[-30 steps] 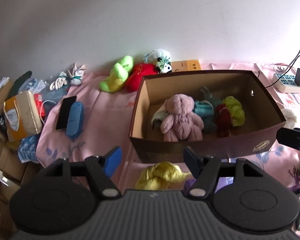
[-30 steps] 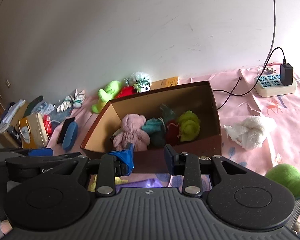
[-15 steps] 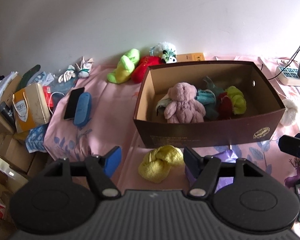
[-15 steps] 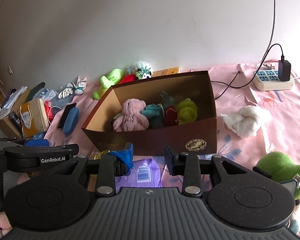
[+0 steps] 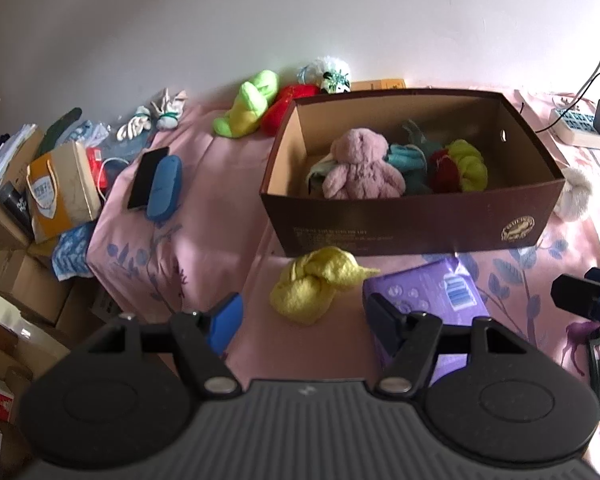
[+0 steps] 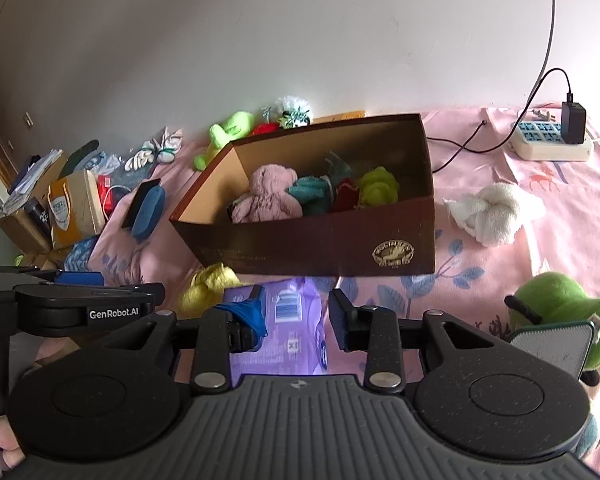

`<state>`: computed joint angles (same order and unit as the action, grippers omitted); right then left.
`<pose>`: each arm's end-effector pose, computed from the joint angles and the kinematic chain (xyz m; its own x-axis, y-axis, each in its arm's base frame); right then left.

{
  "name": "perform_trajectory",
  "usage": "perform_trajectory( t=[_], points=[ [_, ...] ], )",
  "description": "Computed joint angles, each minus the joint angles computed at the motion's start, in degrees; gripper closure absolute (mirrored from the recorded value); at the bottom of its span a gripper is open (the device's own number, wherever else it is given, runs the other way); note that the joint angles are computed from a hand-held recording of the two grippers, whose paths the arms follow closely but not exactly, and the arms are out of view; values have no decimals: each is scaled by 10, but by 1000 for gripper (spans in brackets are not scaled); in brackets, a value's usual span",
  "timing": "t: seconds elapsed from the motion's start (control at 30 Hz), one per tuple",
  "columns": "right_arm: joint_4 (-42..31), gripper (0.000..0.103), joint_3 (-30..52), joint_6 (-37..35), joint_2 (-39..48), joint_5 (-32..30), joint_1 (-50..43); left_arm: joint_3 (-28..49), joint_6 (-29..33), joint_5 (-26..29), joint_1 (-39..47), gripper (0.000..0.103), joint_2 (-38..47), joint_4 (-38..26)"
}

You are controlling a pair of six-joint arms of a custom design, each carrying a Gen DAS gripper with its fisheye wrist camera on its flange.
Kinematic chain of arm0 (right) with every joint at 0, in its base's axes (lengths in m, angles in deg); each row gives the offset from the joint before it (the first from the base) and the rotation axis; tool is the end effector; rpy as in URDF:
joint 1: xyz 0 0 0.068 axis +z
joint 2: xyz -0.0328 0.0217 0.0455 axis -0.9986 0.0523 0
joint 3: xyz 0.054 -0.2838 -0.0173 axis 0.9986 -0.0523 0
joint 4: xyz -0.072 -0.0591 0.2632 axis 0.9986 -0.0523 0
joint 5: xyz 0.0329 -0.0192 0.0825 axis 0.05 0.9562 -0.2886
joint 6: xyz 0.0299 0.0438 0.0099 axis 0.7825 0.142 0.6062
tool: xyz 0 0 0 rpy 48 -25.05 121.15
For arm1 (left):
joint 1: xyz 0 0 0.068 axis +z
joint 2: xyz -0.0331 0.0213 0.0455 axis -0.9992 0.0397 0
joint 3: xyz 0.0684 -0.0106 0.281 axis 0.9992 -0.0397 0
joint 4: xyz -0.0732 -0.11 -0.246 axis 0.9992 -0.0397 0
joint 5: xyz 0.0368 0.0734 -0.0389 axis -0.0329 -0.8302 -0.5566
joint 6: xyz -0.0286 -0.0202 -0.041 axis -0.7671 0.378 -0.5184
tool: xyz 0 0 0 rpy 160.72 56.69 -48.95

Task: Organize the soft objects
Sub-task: 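Withdraw both tools from box toward yellow towel and purple package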

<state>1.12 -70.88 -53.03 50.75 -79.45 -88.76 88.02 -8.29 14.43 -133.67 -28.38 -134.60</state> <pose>0.1579 0.0124 0.1580 -0.7364 0.0290 -0.6759 -0.2938 0.8863 0.3581 0.1388 -0.1127 0.2667 -0.7988 0.0068 -0.6016 -0.1532 0.9646 0.2144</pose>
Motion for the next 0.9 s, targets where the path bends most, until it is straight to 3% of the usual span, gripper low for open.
perform_trajectory(
  t=[0.47,0.9],
  points=[
    [-55,86,-7,-47,-3,-17,-21,-10,-64,20,-39,34,18,-25],
    [-75,86,-14,-88,21,-42,-47,-40,-79,57,-49,34,7,-15]
  ],
)
